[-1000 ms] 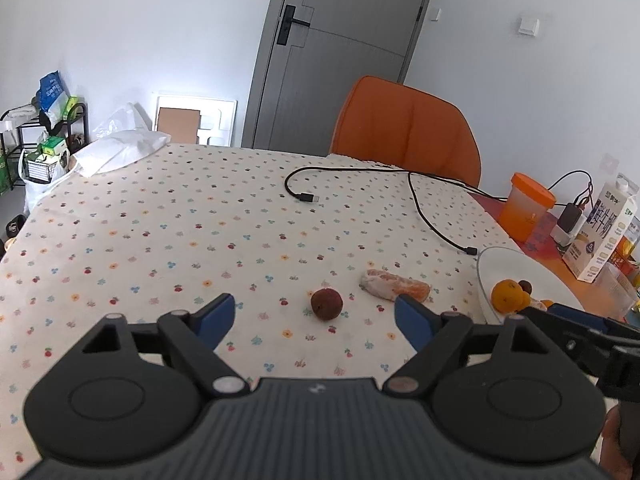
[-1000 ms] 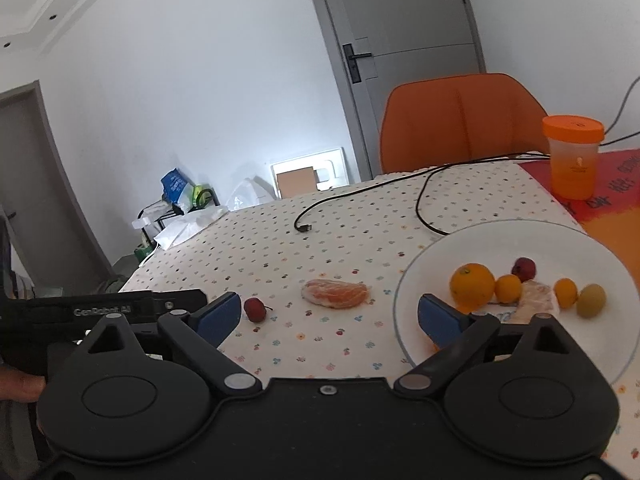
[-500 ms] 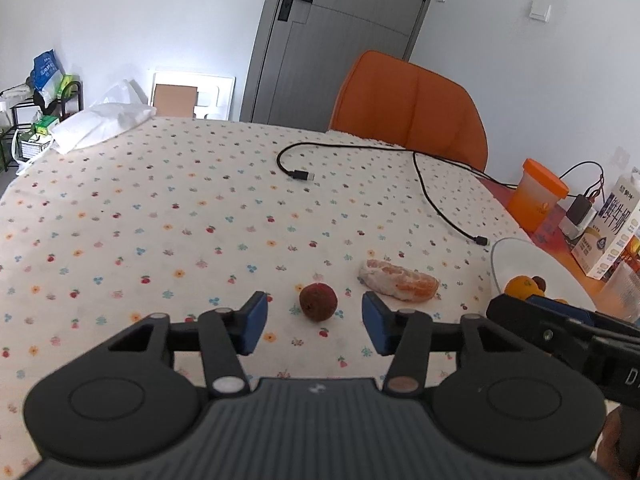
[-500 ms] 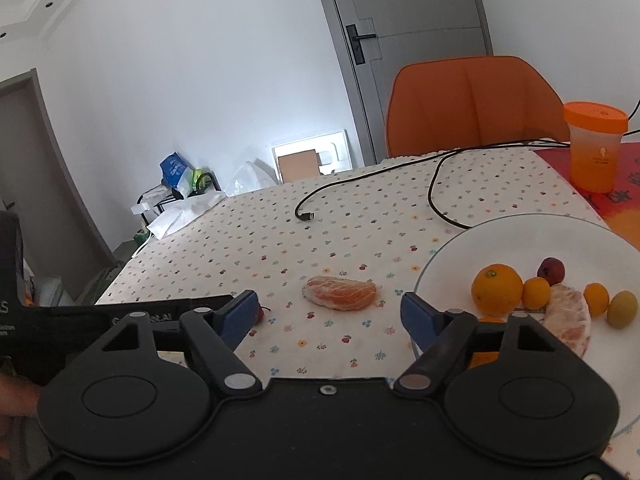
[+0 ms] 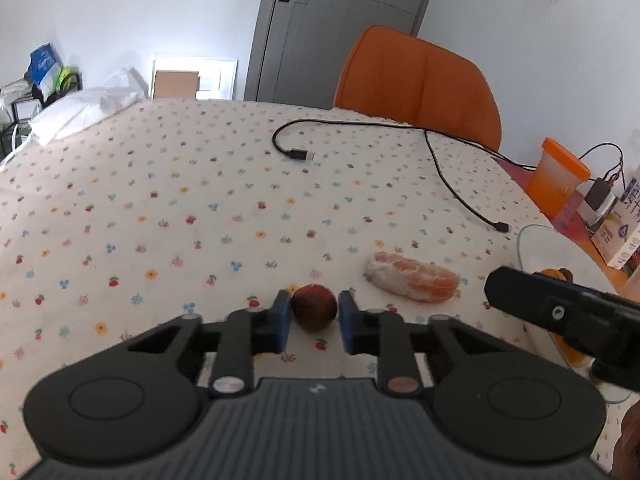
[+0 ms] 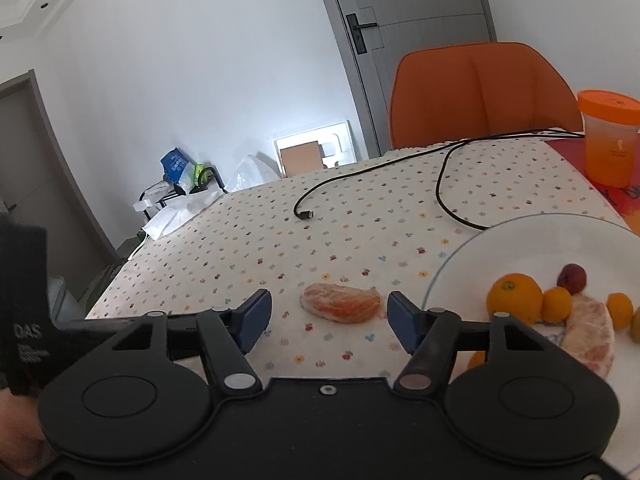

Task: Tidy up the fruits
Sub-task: 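Grasp the red date with the left gripper while the right gripper grasps the peeled tangerine segment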

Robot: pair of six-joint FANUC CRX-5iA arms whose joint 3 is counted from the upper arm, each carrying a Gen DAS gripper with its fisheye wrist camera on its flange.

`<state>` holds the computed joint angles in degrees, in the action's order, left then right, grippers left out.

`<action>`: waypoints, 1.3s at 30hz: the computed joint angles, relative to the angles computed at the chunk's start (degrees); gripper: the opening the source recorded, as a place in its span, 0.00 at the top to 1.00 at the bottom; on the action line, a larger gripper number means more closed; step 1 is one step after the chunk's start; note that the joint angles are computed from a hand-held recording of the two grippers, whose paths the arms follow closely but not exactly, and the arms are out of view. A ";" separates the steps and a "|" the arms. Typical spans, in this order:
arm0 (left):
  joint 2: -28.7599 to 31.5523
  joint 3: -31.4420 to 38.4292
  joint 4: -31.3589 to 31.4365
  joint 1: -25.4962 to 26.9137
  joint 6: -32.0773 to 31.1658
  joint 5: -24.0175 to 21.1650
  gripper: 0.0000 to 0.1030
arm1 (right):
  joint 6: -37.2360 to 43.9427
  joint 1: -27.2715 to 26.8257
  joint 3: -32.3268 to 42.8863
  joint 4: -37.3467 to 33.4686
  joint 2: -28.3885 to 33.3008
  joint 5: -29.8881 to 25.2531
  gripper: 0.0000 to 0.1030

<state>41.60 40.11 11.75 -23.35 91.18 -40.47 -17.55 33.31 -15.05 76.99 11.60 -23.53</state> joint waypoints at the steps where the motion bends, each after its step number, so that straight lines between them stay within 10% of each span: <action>1: -0.08 0.05 -0.67 -0.03 0.39 0.01 0.78 | 0.32 -0.09 0.35 -0.38 0.27 0.24 0.38; 12: -3.72 -5.81 1.10 1.90 0.43 3.95 0.78 | 8.73 1.48 5.39 -7.95 3.58 -0.50 0.38; 39: -9.77 -18.39 10.68 6.15 -6.50 12.16 0.78 | 24.46 7.05 24.58 -23.34 16.94 -22.69 0.20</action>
<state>31.83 21.72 22.43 -17.20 84.68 -28.31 6.90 40.36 9.54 53.66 28.55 -46.22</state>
